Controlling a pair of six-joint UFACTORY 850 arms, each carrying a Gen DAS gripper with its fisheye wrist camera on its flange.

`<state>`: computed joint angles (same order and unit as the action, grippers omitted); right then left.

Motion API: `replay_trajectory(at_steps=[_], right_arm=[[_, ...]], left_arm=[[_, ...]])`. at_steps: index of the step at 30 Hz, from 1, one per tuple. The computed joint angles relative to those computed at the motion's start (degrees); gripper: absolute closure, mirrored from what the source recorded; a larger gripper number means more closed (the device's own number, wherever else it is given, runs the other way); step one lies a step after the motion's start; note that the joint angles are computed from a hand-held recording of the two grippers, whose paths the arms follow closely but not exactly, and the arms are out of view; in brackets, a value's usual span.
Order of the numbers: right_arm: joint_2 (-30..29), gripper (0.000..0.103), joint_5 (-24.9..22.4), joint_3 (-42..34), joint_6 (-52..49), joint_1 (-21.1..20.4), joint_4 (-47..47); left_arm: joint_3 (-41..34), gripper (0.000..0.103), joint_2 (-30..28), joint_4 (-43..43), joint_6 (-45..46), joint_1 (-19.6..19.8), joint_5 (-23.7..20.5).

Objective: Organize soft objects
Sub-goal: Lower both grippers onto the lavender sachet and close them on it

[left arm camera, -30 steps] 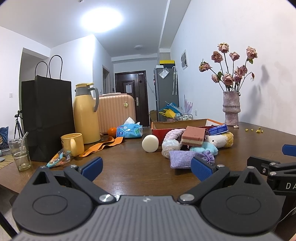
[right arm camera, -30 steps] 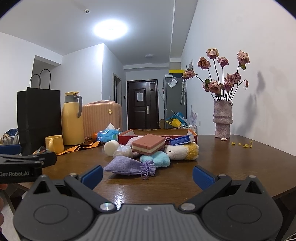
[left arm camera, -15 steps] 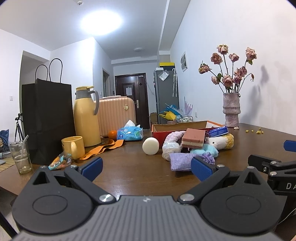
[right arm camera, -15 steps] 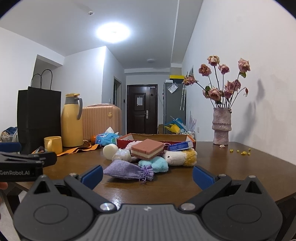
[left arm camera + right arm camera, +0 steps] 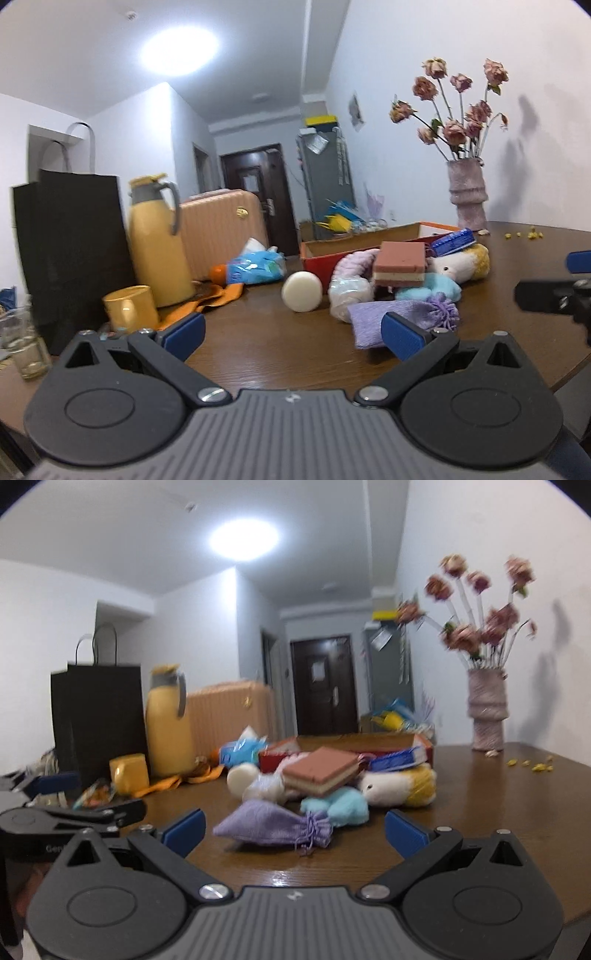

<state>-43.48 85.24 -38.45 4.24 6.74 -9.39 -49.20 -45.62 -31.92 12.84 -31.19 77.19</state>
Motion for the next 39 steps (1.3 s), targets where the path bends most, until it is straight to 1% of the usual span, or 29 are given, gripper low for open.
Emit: replay_trajectory(at_steps=[2,3,5,6,7,8,10,12,13,14,15,18,19,20,21,22,23,25,27,29,31,34,36,39], right_arm=[[0.67,0.000,-4.91,-1.71,0.55,1.16,4.74],[0.92,0.000,-7.29,-2.79,1.25,1.52,6.64],[0.68,0.002,-12.23,-5.80,3.26,0.63,5.39],[0.22,0.007,-14.06,-7.32,4.41,-0.01,3.84],[-0.10,0.015,-16.10,-8.81,5.80,-0.55,2.60],[-0.58,0.020,-18.22,-10.52,7.47,-1.08,1.10],[-1.63,0.042,-23.01,-14.16,12.34,-2.19,-3.10],[-2.87,0.049,-27.29,-17.87,18.45,-3.27,-8.11],[-3.54,0.053,-28.97,-19.56,20.71,-3.58,-10.00],[-4.29,0.054,-30.37,-21.19,22.01,-3.71,-11.24],[-5.01,0.054,-31.76,-22.69,22.39,-3.60,-11.68],[-7.00,0.054,-35.92,-26.85,24.10,-3.22,-13.31],[-7.59,0.055,-36.93,-28.00,25.16,-3.12,-14.40],[-8.09,0.056,-37.49,-28.80,25.99,-3.08,-15.56],[-8.63,0.061,-37.95,-29.57,26.64,-3.01,-16.76],[-9.06,0.062,-38.78,-30.29,26.76,-2.89,-17.25],[-9.38,0.063,-39.47,-30.68,25.99,-2.62,-16.55],[-9.55,0.068,-39.60,-30.86,27.57,-2.86,-17.36],[-9.48,0.073,-39.39,-30.78,28.66,-3.18,-18.27],[-8.99,0.076,-39.16,-29.96,27.93,-3.17,-17.76],[-8.23,0.085,-38.29,-28.54,26.37,-3.02,-16.48],[-6.79,0.088,-36.41,-26.05,26.83,-3.41,-17.00],[-5.63,0.088,-34.85,-23.98,26.01,-3.48,-16.58],[-3.60,0.088,-31.95,-20.35,24.32,-3.51,-15.58]], left_arm=[[-0.65,0.000,-0.08,4.67,-2.39,1.81,-1.19],[-1.29,0.000,0.15,7.30,-3.65,2.91,-3.22],[-3.22,0.000,0.97,10.34,-4.13,4.39,-10.08],[-4.58,0.000,1.15,12.54,-5.31,5.36,-13.55],[-5.74,0.000,1.09,14.52,-6.82,6.12,-15.61],[-6.79,0.000,0.93,16.31,-8.37,6.81,-17.23],[-10.04,0.001,0.19,20.29,-12.73,8.34,-21.94],[-13.50,0.017,-0.99,23.91,-17.46,9.69,-26.78],[-15.16,0.032,-1.58,25.39,-19.26,10.19,-29.14],[-16.87,0.041,-2.25,27.60,-21.74,10.84,-31.64],[-18.92,0.042,-3.11,30.41,-24.96,11.57,-34.53],[-23.48,0.045,-5.37,37.40,-34.00,13.10,-40.41],[-24.93,0.050,-6.15,40.14,-37.06,13.57,-42.14],[-25.99,0.053,-6.86,43.24,-40.43,14.06,-42.50],[-26.56,0.057,-7.29,45.59,-43.49,14.45,-42.52],[-27.06,0.068,-7.65,47.35,-45.70,14.64,-42.67],[-27.39,0.076,-8.01,50.01,-48.80,15.07,-42.09],[-27.29,0.084,-8.03,51.52,-51.37,15.39,-41.72],[-26.59,0.087,-7.68,51.30,-50.88,15.35,-41.25],[-25.03,0.092,-6.81,50.47,-49.17,14.96,-40.09],[-23.41,0.094,-5.83,49.49,-47.73,14.51,-39.29],[-21.01,0.095,-4.21,48.72,-46.67,14.05,-38.43],[-18.97,0.095,-2.93,47.83,-45.72,13.70,-37.11],[-15.62,0.095,-0.76,44.32,-41.28,12.69,-34.45]])
